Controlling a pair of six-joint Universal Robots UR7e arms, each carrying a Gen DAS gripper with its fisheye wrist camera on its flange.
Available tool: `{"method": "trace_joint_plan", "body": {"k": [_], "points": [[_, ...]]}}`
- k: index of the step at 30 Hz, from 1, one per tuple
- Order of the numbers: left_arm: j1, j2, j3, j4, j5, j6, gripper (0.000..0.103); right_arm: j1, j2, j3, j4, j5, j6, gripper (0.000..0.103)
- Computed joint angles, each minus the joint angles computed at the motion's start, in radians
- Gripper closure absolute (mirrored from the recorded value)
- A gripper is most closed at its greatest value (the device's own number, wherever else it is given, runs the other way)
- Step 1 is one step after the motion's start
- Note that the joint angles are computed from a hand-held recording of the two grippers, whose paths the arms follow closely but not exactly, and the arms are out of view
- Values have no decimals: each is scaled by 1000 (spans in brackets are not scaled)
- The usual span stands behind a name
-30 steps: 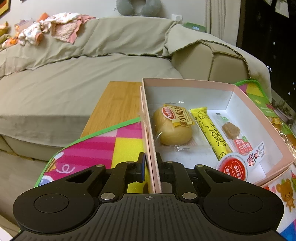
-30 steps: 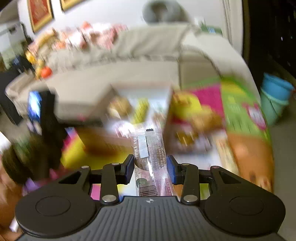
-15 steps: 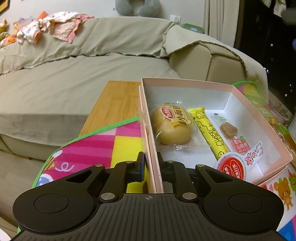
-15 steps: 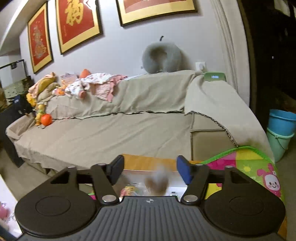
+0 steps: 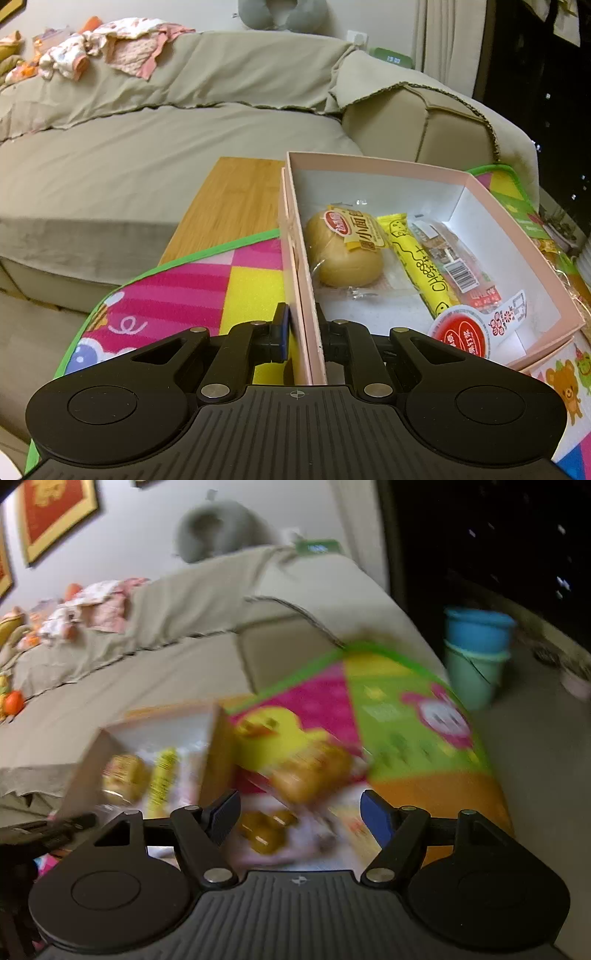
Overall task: Organize objects
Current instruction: 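Carry the clear packet into the box beside the yellow bar and release, then move the right tool over the blister tray of three brown candy balls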
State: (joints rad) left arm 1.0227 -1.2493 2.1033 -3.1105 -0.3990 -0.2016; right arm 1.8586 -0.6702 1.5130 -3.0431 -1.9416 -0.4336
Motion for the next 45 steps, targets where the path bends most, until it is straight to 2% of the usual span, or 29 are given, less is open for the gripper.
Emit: {"method": "trace_joint_plan", "body": {"k": [2,6,8,12,14,15,19,22,25,30,36,37,38,40,43,45], "points": [[0,0,0,3,1,-4,90,-23,-20,25,21,12,43,31],[-1,-2,2,6,2,-6,90,-63,-48,48,131,108,157,31],[-2,-5,5,12,3,-10,90,-67,-40,51,136,118,176,31],[-3,-7,9,13,4,-12,90,-47,1,35,87,92,128,33],[-3,-8,10,13,4,-12,90,-37,24,8,78,88,92,46],[-3,-8,9,14,3,-12,90,-33,38,-11,79,86,69,49],[-3,-9,9,17,4,-12,90,-16,112,-116,101,35,14,52],[-4,-10,14,17,5,-15,90,-12,174,-219,160,-6,-21,52],[-4,-12,16,20,6,-16,90,-22,203,-280,257,-6,-32,52],[-7,-17,23,24,6,-19,90,-31,141,-198,276,25,-124,52],[-6,-20,26,23,2,-20,90,-26,-3,62,159,0,-391,50],[-6,-20,26,22,2,-20,90,-22,-22,98,133,-13,-419,45],[-6,-19,25,22,2,-20,90,-19,-42,135,103,-25,-441,35],[-6,-19,25,21,2,-23,90,-12,-75,204,18,-50,-459,23],[-6,-18,23,24,3,-25,90,-12,-112,268,-43,-74,-416,21],[-8,-16,22,26,9,-25,90,-20,-136,290,-31,-64,-334,21]]}}
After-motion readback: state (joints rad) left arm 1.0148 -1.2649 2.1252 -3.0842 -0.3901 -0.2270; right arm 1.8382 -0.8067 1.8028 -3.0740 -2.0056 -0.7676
